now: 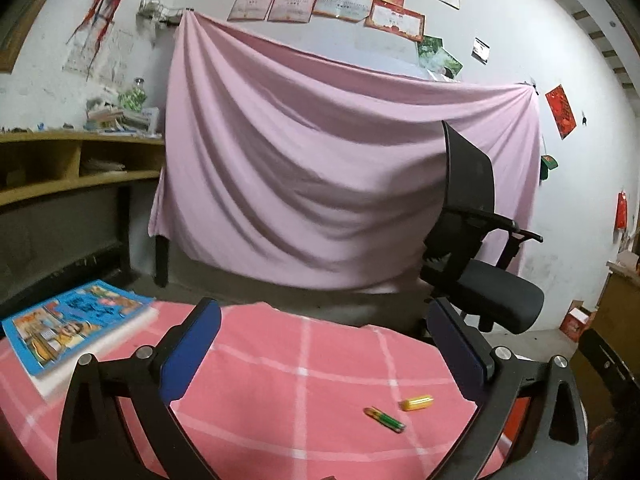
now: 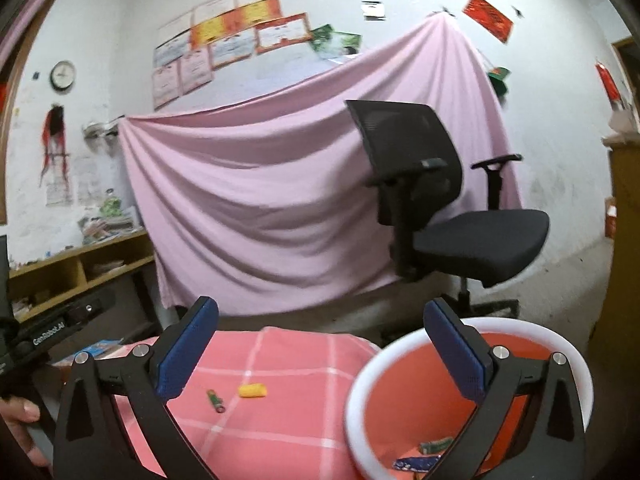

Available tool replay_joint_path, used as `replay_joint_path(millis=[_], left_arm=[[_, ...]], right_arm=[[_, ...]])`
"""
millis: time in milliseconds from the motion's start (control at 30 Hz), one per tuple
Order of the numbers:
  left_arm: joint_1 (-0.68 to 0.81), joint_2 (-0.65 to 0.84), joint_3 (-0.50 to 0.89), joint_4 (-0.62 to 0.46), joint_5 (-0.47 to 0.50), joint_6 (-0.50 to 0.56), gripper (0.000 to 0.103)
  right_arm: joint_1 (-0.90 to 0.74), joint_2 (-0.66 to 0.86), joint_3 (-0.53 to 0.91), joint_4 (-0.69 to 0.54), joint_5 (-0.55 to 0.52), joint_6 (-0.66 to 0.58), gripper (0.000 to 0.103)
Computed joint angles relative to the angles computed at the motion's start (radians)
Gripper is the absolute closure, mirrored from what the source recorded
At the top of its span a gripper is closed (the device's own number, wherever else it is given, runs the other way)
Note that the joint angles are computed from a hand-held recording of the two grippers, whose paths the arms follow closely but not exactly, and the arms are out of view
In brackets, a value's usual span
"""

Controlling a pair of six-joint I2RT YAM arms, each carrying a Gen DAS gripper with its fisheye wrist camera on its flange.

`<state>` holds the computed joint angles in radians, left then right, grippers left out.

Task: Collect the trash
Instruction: 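Move both open tools back over the battery and yellow piece on the table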

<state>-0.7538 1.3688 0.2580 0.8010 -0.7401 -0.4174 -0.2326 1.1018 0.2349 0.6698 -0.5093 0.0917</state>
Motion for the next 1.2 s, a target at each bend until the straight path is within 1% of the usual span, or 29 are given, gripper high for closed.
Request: replay_joint_path(millis=[67, 167, 233, 300, 333, 433, 500, 600, 667, 700, 733, 767, 833, 933, 1000, 1067, 1100, 1200], left_arm=[[0.000, 0.020, -0.018, 0.050, -0.012, 0.026, 0.002], [0.004, 0.049, -0.043, 0.119, -0.031, 0.062, 0.002], [0.021, 0.091, -0.033, 0.155, -0.014, 0.074, 0.002], [0.039, 0.107, -0.033, 0.159, 0.005, 0.074, 0.002], [0.050, 0.101, -0.031, 0.145, 0.021, 0.073, 0.002], [0.104, 0.097, -0.027, 0.108, 0.099, 0.061, 0.002], [0.140, 0.090, -0.006, 0.042, 0.156, 0.044, 0.002], [0.179, 0.093, 0.036, -0.061, 0.221, 0.021, 0.002], [0.204, 0.095, 0.058, -0.118, 0.255, 0.006, 0.002], [0.217, 0.102, 0.079, -0.165, 0.271, -0.010, 0.002], [0.222, 0.109, 0.099, -0.200, 0.281, -0.021, 0.002], [0.232, 0.121, 0.124, -0.244, 0.301, -0.033, 0.002], [0.241, 0.155, 0.175, -0.322, 0.323, -0.054, 0.002], [0.256, 0.218, 0.262, -0.460, 0.374, -0.076, 0.002], [0.267, 0.247, 0.296, -0.509, 0.402, -0.084, 0.002], [0.277, 0.270, 0.324, -0.544, 0.435, -0.091, 0.003], [0.282, 0.278, 0.329, -0.547, 0.449, -0.093, 0.003], [0.287, 0.304, 0.361, -0.593, 0.467, -0.107, 0.003]], right_arm=[[0.039, 0.004, -0.001, 0.006, 0.033, 0.000, 0.000], [0.080, 0.010, -0.003, 0.016, 0.054, 0.008, 0.000], [0.103, 0.026, 0.001, 0.028, 0.068, 0.008, 0.000], [0.124, 0.044, 0.002, 0.042, 0.074, 0.002, 0.000], [0.136, 0.059, 0.008, 0.044, 0.082, -0.007, 0.000], [0.171, 0.116, 0.031, 0.053, 0.117, -0.059, 0.000], [0.186, 0.143, 0.050, 0.029, 0.134, -0.077, 0.000], [0.210, 0.203, 0.104, -0.042, 0.153, -0.099, 0.000], [0.233, 0.238, 0.155, -0.121, 0.172, -0.122, 0.007], [0.244, 0.252, 0.176, -0.159, 0.175, -0.136, 0.010], [0.259, 0.271, 0.202, -0.199, 0.188, -0.148, 0.016], [0.273, 0.292, 0.231, -0.246, 0.200, -0.162, 0.020], [0.291, 0.341, 0.295, -0.348, 0.203, -0.185, 0.021], [0.305, 0.400, 0.364, -0.454, 0.200, -0.201, 0.030], [0.313, 0.436, 0.403, -0.509, 0.200, -0.210, 0.032], [0.318, 0.459, 0.426, -0.549, 0.187, -0.228, 0.040], [0.324, 0.469, 0.437, -0.567, 0.187, -0.236, 0.042], [0.344, 0.499, 0.473, -0.623, 0.206, -0.259, 0.042]])
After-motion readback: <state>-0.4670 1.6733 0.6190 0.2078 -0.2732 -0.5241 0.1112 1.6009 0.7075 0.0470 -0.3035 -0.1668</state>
